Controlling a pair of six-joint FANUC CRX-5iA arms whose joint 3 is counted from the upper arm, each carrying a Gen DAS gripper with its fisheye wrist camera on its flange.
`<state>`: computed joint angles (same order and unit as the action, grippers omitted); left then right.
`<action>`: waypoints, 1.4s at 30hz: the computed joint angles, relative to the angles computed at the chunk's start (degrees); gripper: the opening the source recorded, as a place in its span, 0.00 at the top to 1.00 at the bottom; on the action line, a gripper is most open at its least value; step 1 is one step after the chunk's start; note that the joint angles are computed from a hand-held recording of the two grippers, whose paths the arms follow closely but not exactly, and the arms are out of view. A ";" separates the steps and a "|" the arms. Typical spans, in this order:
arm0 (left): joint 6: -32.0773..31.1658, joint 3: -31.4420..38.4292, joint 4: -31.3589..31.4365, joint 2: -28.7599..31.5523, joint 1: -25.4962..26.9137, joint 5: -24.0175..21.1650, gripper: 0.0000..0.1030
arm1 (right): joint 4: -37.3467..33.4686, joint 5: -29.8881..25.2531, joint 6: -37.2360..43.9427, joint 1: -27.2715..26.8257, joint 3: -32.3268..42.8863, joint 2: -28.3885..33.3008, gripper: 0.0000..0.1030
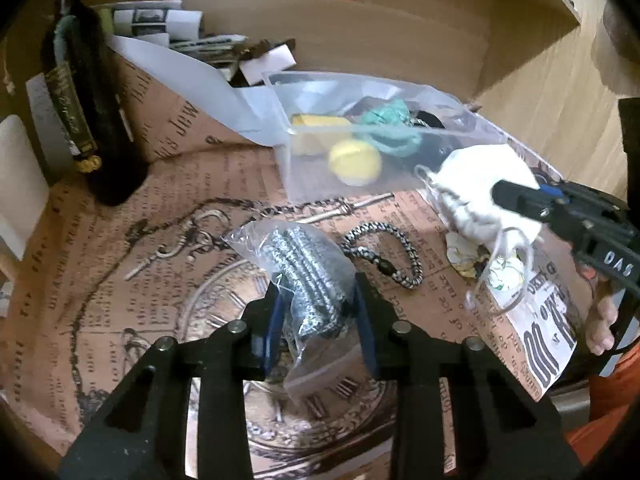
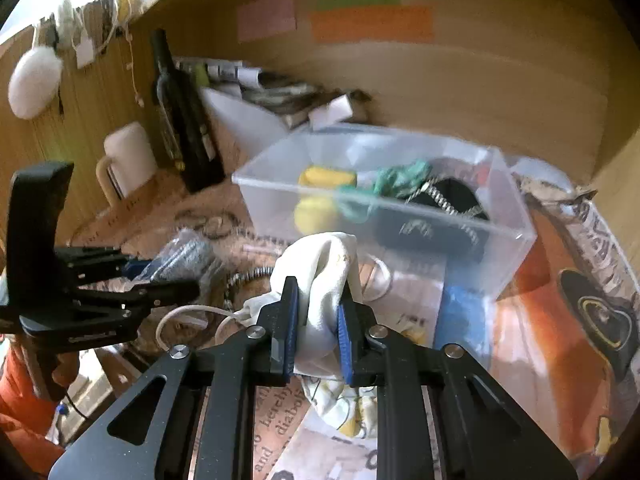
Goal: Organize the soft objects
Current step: 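Grasp the white cloth with right tool while left tool grasps the bagged steel wool, then carry cloth and steel wool bag into the box and open both tools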
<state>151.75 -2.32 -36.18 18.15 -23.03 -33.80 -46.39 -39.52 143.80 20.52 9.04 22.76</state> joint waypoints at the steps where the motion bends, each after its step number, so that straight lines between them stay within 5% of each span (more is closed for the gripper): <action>1: 0.39 -0.19 -0.25 -0.30 0.12 0.14 0.68 | -0.70 0.06 0.45 -0.24 0.09 -0.19 0.85; 13: 7.89 1.80 -10.15 -3.81 -2.05 -2.60 0.68 | -11.09 2.56 8.24 -4.35 0.44 -3.60 0.85; 23: 6.00 6.72 -14.65 -2.99 -2.23 -3.19 0.68 | -16.34 6.06 12.13 -5.39 3.11 -3.11 0.85; 30: -1.85 11.44 -7.56 1.41 1.77 -1.19 0.68 | -15.11 7.26 11.22 -4.75 5.95 -0.77 0.85; 42: -16.26 20.08 6.53 11.18 7.24 -2.70 0.68 | 0.80 10.19 -5.47 -0.45 11.04 5.96 0.84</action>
